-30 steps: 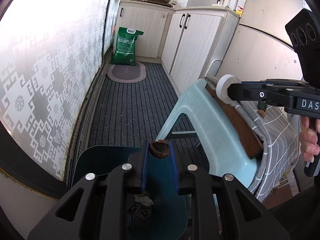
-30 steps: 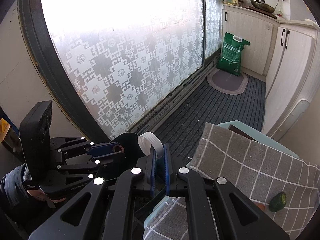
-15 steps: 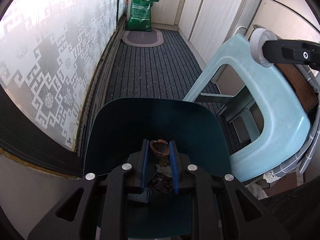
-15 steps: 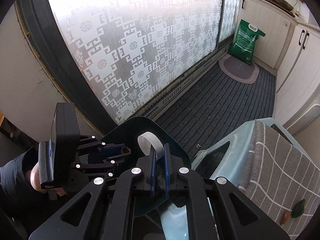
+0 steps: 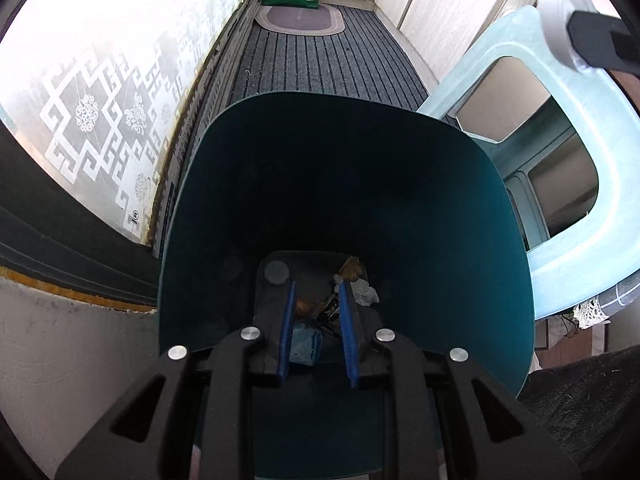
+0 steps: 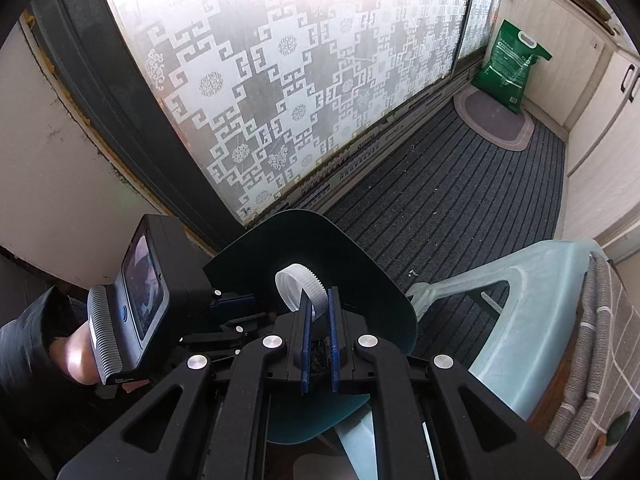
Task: Collect trash
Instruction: 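Lower the white cap into the bin and open the right tool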
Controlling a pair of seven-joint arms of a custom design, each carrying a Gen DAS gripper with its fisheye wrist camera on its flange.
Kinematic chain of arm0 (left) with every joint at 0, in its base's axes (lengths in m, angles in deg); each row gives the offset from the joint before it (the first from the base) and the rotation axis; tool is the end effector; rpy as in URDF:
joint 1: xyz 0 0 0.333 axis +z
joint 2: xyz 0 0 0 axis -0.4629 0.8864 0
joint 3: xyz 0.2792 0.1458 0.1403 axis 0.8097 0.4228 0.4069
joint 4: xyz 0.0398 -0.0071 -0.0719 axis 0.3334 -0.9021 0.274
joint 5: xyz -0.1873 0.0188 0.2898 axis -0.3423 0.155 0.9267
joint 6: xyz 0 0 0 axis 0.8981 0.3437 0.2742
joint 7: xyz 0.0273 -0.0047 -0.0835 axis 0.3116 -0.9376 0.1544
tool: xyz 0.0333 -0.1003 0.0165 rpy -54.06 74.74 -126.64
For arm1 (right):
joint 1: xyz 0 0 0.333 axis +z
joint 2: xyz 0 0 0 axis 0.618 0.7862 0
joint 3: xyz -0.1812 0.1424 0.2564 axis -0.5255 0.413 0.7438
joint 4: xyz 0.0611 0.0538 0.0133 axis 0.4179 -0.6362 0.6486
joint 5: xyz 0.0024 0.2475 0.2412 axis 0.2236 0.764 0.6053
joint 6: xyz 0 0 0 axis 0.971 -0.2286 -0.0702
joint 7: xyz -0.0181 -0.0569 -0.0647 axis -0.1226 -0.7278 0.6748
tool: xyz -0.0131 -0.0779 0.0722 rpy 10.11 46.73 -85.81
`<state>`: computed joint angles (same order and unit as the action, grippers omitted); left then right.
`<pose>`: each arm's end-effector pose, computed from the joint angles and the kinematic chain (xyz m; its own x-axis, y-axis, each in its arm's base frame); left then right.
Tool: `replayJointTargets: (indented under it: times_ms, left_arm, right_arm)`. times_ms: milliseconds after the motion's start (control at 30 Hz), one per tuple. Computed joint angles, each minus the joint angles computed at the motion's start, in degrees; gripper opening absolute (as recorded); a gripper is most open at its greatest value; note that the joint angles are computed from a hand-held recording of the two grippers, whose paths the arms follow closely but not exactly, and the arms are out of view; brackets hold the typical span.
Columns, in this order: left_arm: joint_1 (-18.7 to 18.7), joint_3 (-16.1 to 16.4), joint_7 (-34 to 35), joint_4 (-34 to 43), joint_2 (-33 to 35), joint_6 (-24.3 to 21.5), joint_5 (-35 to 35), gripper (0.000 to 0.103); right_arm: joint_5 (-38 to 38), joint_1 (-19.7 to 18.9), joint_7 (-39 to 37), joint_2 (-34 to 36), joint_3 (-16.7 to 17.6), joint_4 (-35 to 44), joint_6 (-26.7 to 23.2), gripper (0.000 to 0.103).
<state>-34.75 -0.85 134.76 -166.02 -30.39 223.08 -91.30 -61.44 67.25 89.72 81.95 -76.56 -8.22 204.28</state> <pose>0.6650 -0.2577 0.4044 -0.5685 -0.8073 0.1583 -0.7913 0.4838 -0.3739 0.6626 0.3621 0.5238 0.2727 -0.9591 -0.0758 -0.8716 -0.2129 -0.4416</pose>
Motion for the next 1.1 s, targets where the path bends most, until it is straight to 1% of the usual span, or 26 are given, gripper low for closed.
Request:
replayJointTargets:
  times_ms: [100,167,267,400,533,600,700,767,800,833,933,1100]
  left_arm:
    - [0.84,-0.24,0.23,-0.89,-0.59,0.6,-0.73,0.022]
    - [1.12,-0.32,0.4,-1.6,-0.98,2.09,-1.05,0.022]
    - [2.26,-1.26,1.28,-2.36,-1.56,3.97,-2.64,0.022]
    - [4.45,-3.33,4.1,-4.6,-3.0,7.88,-5.79,0.021]
    - [6.42,-5.48,7.38,-7.0,-4.8,11.63,-9.47,0.02]
    - [6.58,-5.93,8.06,-6.97,-5.13,13.11,-10.7,0.019]
    - [7.62,-7.13,9.71,-8.59,-6.21,16.52,-12.91,0.018]
    - [7.62,-7.26,10.61,-9.91,-7.08,19.65,-13.11,0.018]
    - [8.11,-7.99,11.54,-10.42,-7.29,21.27,-13.55,0.017]
    - [9.37,-9.62,12.91,-10.94,-7.51,22.31,-14.83,0.017]
    - [12.06,-13.24,15.94,-11.07,-7.72,24.19,-18.23,0.017]
    - [16.2,-18.53,21.42,-11.05,-8.19,26.03,-24.68,0.017]
  right_arm:
    - [0.19,0.15,-0.42,2.53,0.18,3.58,-3.21,0.007]
    - [0.62,0.17,-0.74,4.11,0.38,5.75,-5.08,0.007]
    - [0.77,0.46,-1.43,7.26,0.33,10.66,-9.12,0.007]
    - [1.33,0.76,-2.17,11.23,0.32,17.02,-14.19,0.007]
    - [1.94,0.87,-2.66,12.53,0.36,18.06,-16.43,0.007]
    - [2.35,0.86,-2.79,12.78,0.5,17.6,-17.19,0.007]
    - [2.81,0.82,-3.07,13.5,0.65,17.91,-18.71,0.007]
    - [2.98,0.85,-3.29,14.26,0.68,18.84,-19.89,0.007]
    - [3.05,0.86,-3.46,14.63,0.7,19.38,-20.49,0.007]
    - [3.14,0.95,-3.44,15.38,0.72,20.55,-21.26,0.007]
    - [3.45,1.04,-3.51,15.84,0.79,20.75,-21.97,0.007]
    - [3.66,1.15,-3.95,14.04,0.84,16.67,-20.23,0.008]
